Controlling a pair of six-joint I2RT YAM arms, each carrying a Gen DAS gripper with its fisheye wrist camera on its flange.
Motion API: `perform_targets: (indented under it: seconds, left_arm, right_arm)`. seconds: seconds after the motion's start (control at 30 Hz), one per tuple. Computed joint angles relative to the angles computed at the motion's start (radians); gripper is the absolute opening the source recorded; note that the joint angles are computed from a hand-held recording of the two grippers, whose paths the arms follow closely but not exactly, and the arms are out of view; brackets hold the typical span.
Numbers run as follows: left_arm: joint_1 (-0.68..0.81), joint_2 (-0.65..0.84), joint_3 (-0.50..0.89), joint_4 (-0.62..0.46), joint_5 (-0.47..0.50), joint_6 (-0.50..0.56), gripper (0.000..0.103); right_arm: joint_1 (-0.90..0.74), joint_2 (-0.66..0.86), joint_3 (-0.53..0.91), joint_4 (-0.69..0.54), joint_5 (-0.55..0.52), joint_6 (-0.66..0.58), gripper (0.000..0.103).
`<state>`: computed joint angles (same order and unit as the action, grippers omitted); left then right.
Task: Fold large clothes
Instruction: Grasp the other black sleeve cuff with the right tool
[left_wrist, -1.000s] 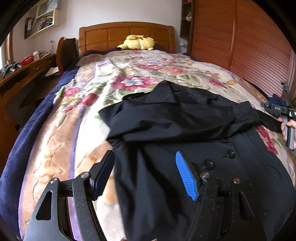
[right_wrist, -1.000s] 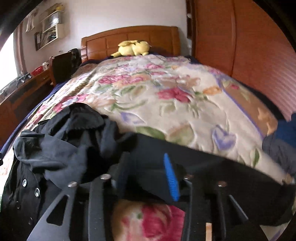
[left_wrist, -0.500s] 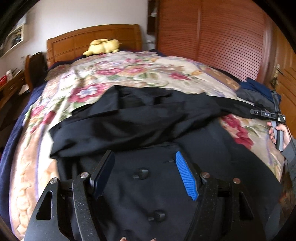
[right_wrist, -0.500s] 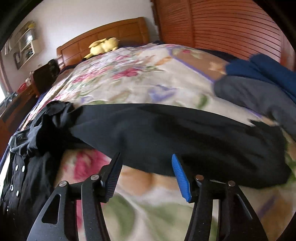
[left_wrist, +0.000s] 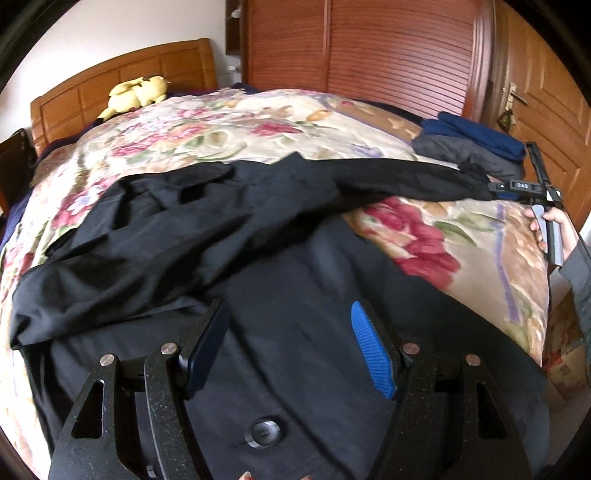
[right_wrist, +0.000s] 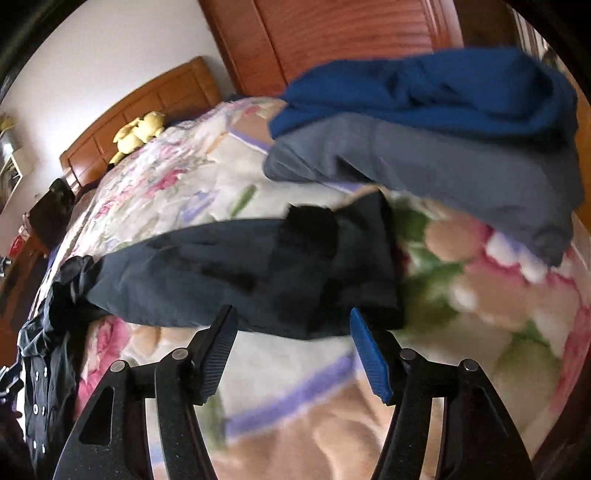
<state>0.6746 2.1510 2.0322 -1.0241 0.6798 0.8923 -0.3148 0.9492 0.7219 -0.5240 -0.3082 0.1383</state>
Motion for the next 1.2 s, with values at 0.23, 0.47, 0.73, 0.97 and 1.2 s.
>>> perform_targets:
  seconds: [0.23,0.47,0.73,0.97,1.2]
  left_arm:
    - [-0.017,-0.05,-0.076,0.017,0.001,0.0,0.07]
    - [-0.01,-0.09,-0.129,0.042,0.013,0.009,0.071]
    - [-0.002,-0.112,-0.158,0.046,0.025,0.009,0.071]
    - [0.03,-0.144,-0.187,0.076,0.039,-0.004,0.071]
    - [0.097,-0.153,-0.168,0.094,0.08,-0.015,0.072]
  right_arm:
    - [0.135,0.074,0.046,0.032,0.172,0.138,0.065]
    - [0.169,0.085,0.007,0.183,0.258,0.22,0.065]
    - [0.212,0.374,0.152,0.215,0.228,0.172,0.068]
    - [0.255,0.53,0.256,0.23,0.259,0.118,0.031]
    - [0.393,0.41,0.242,0.249,0.358,0.083,0.017]
